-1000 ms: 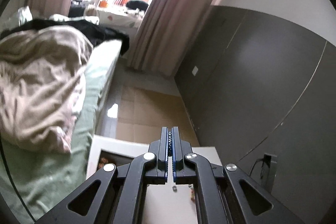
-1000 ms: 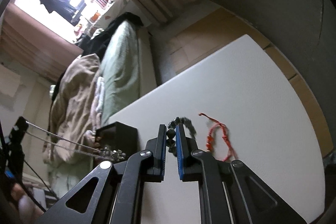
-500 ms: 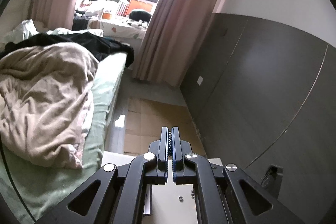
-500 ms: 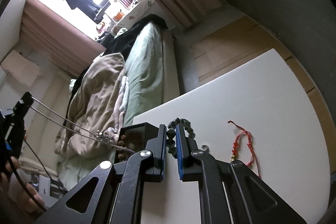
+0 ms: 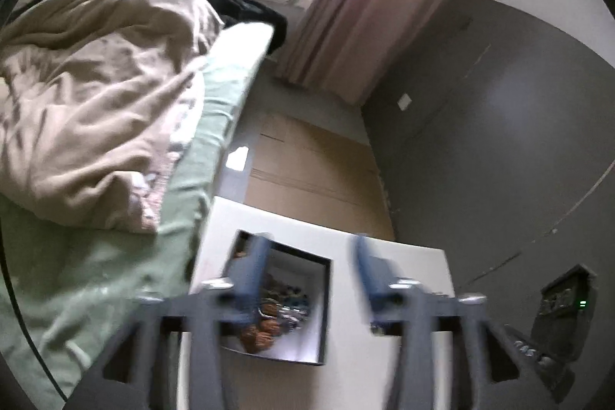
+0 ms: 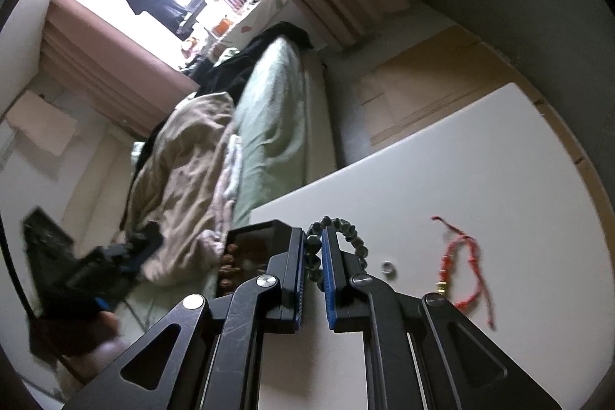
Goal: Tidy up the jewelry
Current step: 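Carry the grey bead bracelet to the box and release it with the right gripper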
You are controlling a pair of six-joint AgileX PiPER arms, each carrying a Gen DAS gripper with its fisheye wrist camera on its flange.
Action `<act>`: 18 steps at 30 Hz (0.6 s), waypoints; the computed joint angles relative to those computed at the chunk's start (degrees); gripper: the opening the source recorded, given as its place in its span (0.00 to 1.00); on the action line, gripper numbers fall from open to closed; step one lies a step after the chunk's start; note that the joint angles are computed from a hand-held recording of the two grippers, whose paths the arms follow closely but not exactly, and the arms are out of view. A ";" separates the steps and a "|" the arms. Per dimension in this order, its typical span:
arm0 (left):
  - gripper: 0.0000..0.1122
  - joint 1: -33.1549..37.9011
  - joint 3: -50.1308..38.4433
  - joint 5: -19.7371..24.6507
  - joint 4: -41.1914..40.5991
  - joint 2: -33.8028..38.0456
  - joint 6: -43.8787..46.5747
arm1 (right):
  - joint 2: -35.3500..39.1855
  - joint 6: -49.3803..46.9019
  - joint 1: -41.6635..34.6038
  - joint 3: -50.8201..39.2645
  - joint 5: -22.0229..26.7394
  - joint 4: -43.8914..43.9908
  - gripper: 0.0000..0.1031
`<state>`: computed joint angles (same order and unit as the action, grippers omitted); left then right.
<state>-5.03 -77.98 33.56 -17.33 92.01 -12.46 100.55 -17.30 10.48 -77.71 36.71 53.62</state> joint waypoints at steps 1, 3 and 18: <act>0.68 0.59 0.79 -0.63 -0.42 -0.63 0.28 | 0.14 -1.54 0.39 -0.12 -0.13 1.69 0.10; 0.70 2.43 1.88 -1.26 -4.21 -1.50 3.86 | 0.21 -4.43 1.13 0.03 -0.48 4.85 0.10; 0.70 7.95 1.65 1.84 -10.02 -0.06 12.48 | 4.70 -13.08 9.50 -5.14 -3.65 15.83 0.10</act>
<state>2.91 -76.32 35.39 -27.35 91.94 0.01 105.25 -30.38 19.98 -82.85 33.07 69.45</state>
